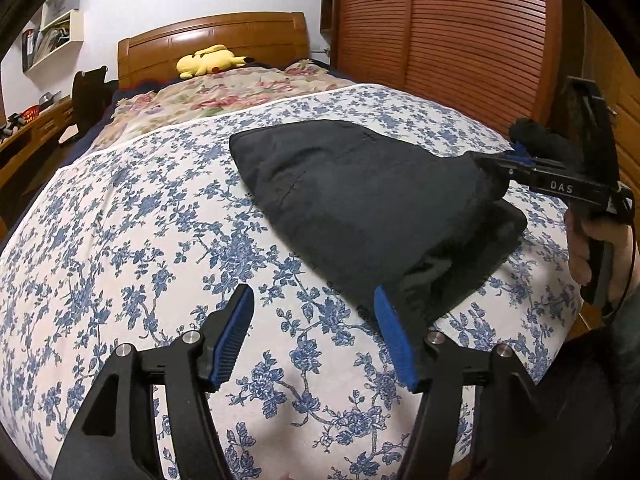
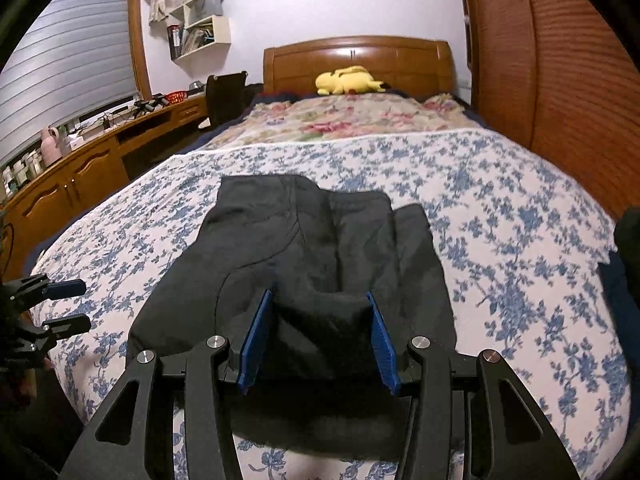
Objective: Fold large clothes
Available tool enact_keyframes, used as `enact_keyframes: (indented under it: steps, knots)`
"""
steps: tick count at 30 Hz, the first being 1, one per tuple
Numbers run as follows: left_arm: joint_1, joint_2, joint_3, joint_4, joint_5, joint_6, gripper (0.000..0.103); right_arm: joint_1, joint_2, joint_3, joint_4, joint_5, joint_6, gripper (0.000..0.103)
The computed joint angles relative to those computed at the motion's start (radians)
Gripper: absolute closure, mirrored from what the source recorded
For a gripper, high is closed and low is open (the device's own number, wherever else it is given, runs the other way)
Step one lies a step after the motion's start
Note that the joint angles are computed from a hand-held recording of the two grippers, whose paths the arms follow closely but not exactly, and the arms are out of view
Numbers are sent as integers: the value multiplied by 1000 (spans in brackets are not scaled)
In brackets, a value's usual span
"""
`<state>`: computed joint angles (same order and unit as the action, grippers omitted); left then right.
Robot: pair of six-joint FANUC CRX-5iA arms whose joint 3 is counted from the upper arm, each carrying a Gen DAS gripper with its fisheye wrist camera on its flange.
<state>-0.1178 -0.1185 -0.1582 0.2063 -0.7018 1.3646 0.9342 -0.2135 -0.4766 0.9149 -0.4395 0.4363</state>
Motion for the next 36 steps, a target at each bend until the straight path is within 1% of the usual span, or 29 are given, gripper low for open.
enact_keyframes:
  steps: [1, 5, 15, 17, 20, 21, 22, 23, 25, 27, 28, 30, 31, 32, 33, 34, 36]
  knots:
    - [1, -1, -2, -3, 2, 5, 40, 0, 6, 11, -23, -4, 16, 54]
    - [8, -6, -11, -2, 7, 6, 39, -4, 12, 25, -46, 5, 38, 54]
    - [18, -10, -19, 3, 15, 5, 38, 1, 23, 22, -48, 5, 36, 54]
    - [20, -10, -20, 4, 14, 3, 38, 3, 25, 31, -84, 5, 65, 54]
    - [20, -8, -18, -1, 14, 6, 38, 3, 27, 48, -144, 3, 115, 65]
    - [21, -8, -18, -1, 14, 7, 38, 6, 28, 52, -155, -2, 127, 72]
    - [21, -8, -18, -1, 14, 7, 37, 8, 28, 56, -173, -2, 146, 76]
    - [21, -8, -18, -2, 14, 8, 37, 12, 28, 61, -192, -4, 165, 79]
    - [21, -8, -19, -1, 14, 6, 36, 21, 28, 64, -190, -12, 176, 86]
    - [22, -8, -20, 2, 16, 2, 36, 24, 18, 46, -146, 7, 147, 89]
    - [22, -8, -21, 4, 17, 2, 36, 17, 5, 21, -78, 35, 74, 91]
    - [24, -8, -25, 15, 21, -6, 36, -19, -33, -40, 69, 124, -83, 93]
    - [25, -8, -26, 18, 22, -9, 36, -41, -52, -71, 172, 161, -170, 93]
    - [25, -7, -25, 17, 21, -11, 36, -60, -67, -97, 276, 176, -253, 94]
    - [23, -5, -21, 12, 17, -9, 36, -65, -81, -114, 341, 168, -302, 94]
    - [21, -3, -16, 8, 14, -9, 36, -59, -94, -123, 357, 147, -316, 94]
    - [17, -1, -9, 3, 13, -7, 36, -75, -129, -156, 420, 150, -382, 95]
